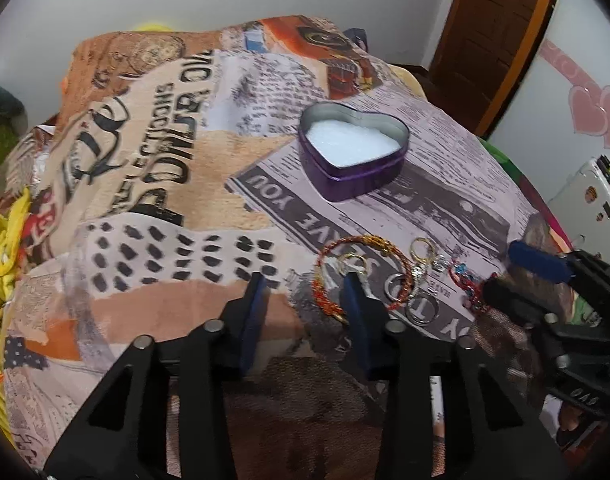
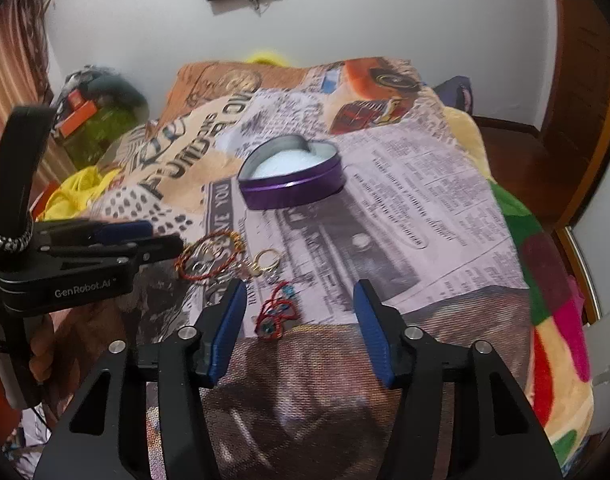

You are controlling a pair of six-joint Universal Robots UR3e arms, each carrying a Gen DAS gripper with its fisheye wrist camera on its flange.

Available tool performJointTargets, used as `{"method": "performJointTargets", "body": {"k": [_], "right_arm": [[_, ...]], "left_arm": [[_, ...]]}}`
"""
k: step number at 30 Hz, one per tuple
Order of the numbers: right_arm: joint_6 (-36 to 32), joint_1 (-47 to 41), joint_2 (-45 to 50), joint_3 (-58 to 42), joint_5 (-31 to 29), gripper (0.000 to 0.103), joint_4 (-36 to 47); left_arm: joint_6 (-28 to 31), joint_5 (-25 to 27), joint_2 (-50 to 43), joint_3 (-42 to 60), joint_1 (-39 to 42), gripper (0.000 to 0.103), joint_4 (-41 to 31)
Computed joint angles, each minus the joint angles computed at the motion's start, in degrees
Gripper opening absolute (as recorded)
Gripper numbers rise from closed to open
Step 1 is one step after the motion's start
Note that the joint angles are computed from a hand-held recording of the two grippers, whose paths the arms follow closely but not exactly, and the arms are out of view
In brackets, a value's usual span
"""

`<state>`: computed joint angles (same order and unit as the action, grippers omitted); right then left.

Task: Organize jewelry
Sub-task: 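Lower the left tool onto the orange beaded bracelet while the right tool grips its red charm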

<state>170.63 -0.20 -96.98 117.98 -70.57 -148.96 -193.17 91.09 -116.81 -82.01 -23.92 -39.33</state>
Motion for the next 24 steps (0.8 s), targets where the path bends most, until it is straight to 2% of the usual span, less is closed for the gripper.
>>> {"method": "performJointTargets", "body": {"k": [3,6,10,14,15,24], "right_arm": [[-0.9,1.2,2.0,-1.0,-0.3,0.038,1.0],[-1.1,1.9,3.3,-1.2,-1.2,0.038,1.0],[-1.3,2.1,3.6,-0.8,-1.2,0.033,0.4],[-1.3,2.1,3.8,-0.3,-1.6,0.011,-0.3],[-1.3,1.9,3.9,-0.4,-1.5,0.009,-0.1],[-0.6,0.0,0.6,-0.4,0.1,0.008,1.6]], "left_arm": [[0.7,-1.2,-1.2,0.6,0.1,0.033,0.2],[1.0,-1.6,-2.4,1.4,0.1,0.030,0.2],[0.7,-0.7,-3.6,2.4,-0.1,0.016,-0.1],[0.9,-0.4,-3.7,2.5,0.1,0.006,0.0],[0.9,-0.9,-3.4,2.1,0.3,0.005,0.2],[0.1,0.2,0.5,-1.3,-0.3,0.003,2.8]]}}
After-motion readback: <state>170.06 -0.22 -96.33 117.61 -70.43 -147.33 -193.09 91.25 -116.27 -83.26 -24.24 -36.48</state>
